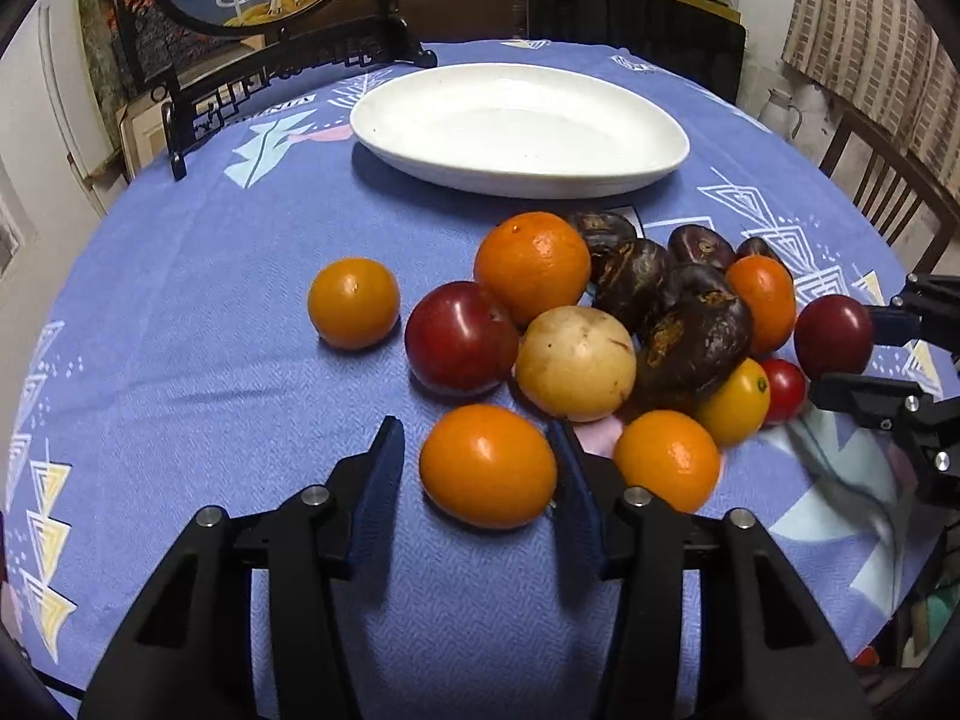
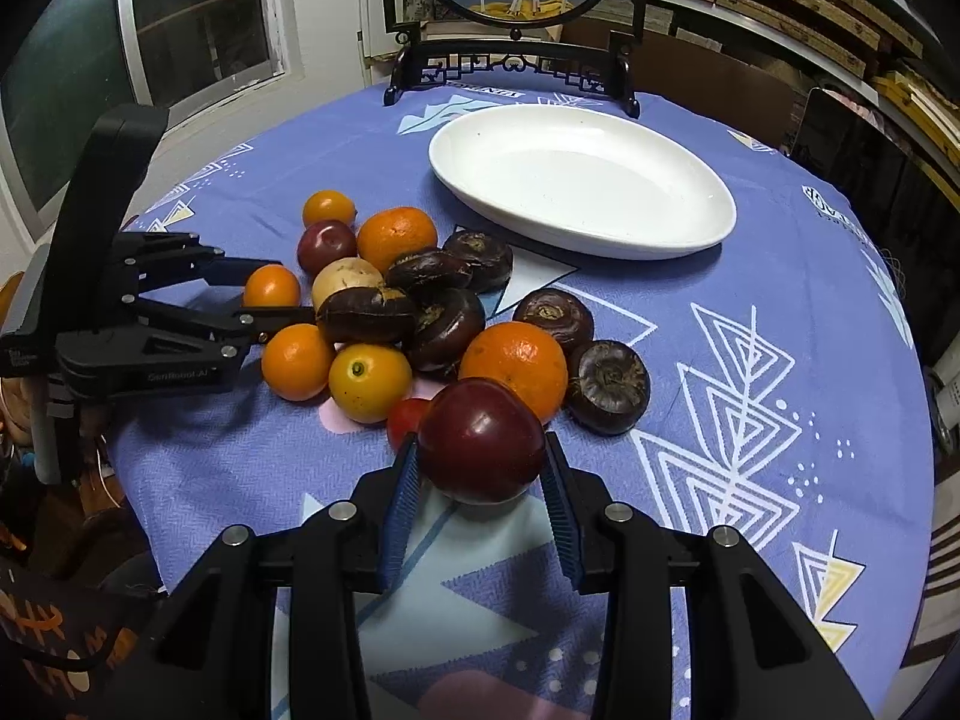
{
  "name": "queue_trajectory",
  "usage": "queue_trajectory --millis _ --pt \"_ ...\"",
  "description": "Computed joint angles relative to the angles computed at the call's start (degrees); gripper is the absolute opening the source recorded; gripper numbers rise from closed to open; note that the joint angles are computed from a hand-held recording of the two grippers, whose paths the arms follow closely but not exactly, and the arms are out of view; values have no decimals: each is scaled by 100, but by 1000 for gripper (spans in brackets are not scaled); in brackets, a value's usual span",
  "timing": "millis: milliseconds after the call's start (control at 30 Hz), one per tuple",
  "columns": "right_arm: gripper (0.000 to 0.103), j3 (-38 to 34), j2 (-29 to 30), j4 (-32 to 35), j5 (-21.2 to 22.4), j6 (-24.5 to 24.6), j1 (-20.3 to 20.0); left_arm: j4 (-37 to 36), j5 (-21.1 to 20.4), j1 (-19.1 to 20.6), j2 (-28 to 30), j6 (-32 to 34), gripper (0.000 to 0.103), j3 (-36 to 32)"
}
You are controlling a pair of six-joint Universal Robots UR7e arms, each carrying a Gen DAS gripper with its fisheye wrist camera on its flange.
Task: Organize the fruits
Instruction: 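Grasp a small orange tomato with the left tool while the right tool grasps a red plum, then carry both fruits over the white plate and open both tools to drop them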
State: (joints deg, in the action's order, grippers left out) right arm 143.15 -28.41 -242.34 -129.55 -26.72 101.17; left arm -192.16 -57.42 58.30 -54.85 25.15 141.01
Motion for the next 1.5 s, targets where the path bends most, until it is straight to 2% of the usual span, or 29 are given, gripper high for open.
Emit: queue_trajectory --millis 67,100,133,200,233,367,567,900,967,1100,1233,1333,1500 --pt "40 14 13 -30 9 -43 -3 -127 110 -15 41 -40 61 24" --pt "40 18 20 -51 8 -55 -4 -135 105 2 45 -43 61 20" --pt "40 22 21 -69 19 -48 -15 -119 106 5 44 -64 60 17" --pt "40 32 12 -78 54 -26 -41 -108 111 -27 44 -83 44 39" --pt "40 36 18 -92 71 -16 -57 -88 145 -44 46 -115 41 35" --pt "40 35 81 -138 54 -19 -38 -179 233 -99 53 -144 40 95" --pt "40 83 50 -131 88 18 -48 -990 541 -397 173 103 40 392" --pt "40 160 -138 -16 329 -17 -144 -916 628 -684 103 211 41 371" --pt "40 186 -302 67 428 -40 -160 -786 598 -719 84 246 40 264" --pt "40 -3 -704 183 320 -371 -41 -457 385 -804 49 266 41 -209" --pt "40 -359 -1099 360 412 -633 -98 -593 485 -920 466 374 41 -772" --pt "40 -673 -1289 609 512 -693 -214 -370 525 -879 802 249 41 -1330" --pt "40 -1135 -1511 1195 834 -523 -562 13 667 -707 1277 67 41 -2056"
